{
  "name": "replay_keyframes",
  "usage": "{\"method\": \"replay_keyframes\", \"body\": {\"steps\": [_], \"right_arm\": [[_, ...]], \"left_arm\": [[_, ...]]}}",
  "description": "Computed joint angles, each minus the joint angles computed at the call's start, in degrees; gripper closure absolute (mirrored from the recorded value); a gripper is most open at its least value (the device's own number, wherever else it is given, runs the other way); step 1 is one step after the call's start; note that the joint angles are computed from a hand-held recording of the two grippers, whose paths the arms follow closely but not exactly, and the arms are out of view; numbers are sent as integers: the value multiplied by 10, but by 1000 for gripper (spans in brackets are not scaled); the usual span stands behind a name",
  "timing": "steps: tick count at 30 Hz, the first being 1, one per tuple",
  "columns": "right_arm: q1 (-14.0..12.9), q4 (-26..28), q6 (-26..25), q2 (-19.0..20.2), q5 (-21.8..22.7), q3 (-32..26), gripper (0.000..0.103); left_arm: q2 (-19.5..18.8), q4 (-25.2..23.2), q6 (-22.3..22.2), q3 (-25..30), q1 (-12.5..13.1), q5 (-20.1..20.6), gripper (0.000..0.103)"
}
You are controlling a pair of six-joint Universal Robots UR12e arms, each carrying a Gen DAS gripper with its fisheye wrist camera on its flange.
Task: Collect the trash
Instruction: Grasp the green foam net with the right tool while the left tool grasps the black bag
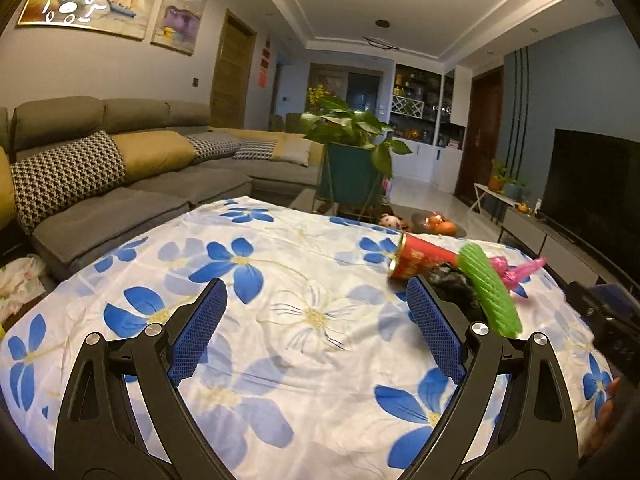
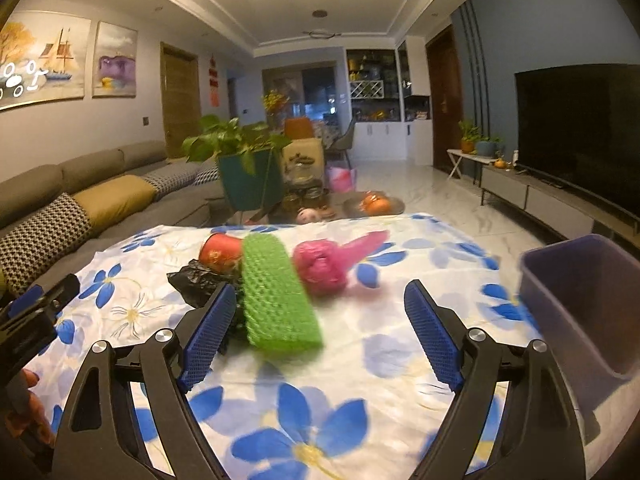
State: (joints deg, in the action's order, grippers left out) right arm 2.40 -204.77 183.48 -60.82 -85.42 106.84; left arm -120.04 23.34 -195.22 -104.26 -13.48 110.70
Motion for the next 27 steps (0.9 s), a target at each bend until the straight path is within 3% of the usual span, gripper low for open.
{"method": "replay_keyframes", "body": {"steps": [4, 14, 20, 25, 27], "right_arm": [[7, 40, 1, 16, 2, -31, 24], [12, 150, 1, 43, 19, -89, 25], [10, 202, 4, 46, 35, -102, 53], [9, 198, -9, 41, 55, -93, 90], [6, 176, -10, 35, 64, -81, 91]], "left_arm": [[-1, -1, 1, 3, 3, -1, 13], [-7, -6, 13, 15, 6, -17, 13], [-7, -10, 18, 14, 6, -25, 13], [-7, -11, 17, 12, 5, -33, 13], [-6, -13, 18, 11, 5, -40, 13]]}}
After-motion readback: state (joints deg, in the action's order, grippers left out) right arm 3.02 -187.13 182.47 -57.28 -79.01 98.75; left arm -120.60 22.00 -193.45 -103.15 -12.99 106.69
